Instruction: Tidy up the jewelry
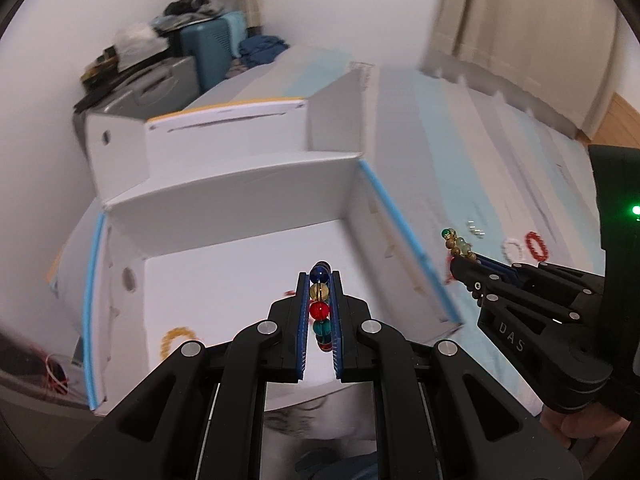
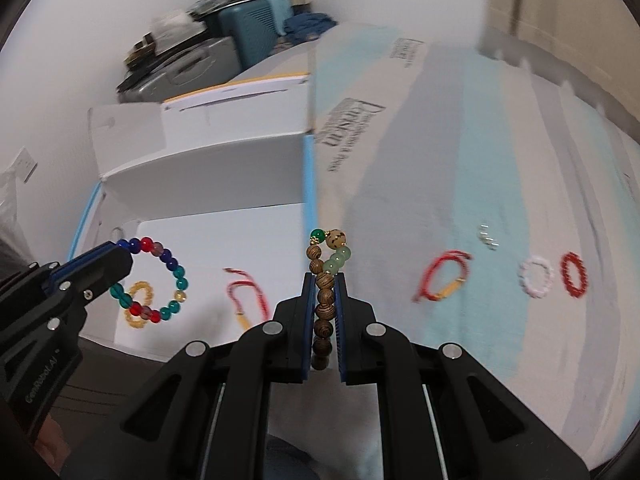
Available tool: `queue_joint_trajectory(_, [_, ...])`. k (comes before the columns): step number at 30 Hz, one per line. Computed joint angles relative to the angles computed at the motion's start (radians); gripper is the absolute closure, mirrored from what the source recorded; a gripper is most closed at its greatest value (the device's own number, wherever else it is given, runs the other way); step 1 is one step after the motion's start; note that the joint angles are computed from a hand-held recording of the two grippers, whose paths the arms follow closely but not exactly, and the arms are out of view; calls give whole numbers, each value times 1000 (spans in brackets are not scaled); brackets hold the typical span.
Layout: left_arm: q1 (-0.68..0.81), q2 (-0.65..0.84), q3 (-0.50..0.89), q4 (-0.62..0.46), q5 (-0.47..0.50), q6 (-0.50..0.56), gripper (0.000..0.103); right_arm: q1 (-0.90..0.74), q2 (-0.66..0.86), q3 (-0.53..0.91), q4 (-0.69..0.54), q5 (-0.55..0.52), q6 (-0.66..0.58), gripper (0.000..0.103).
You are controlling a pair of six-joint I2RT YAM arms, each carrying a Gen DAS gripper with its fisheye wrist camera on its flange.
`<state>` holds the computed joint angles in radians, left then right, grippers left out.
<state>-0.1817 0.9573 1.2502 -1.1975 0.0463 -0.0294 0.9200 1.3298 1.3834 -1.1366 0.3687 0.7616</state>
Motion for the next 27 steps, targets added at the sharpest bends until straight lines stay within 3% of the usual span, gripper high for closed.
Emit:
queue_joint_trajectory(4, [198, -5, -36, -2, 90, 124, 95, 23, 84, 21, 50, -29, -11, 95])
queue_joint_trajectory(12, [441, 35, -122, 28, 179, 286, 95, 23, 252, 63, 95, -96, -22, 95])
queue_joint_trajectory(27, [543, 122, -253, 138, 156, 365, 95, 21, 388, 81, 126, -139, -11, 95])
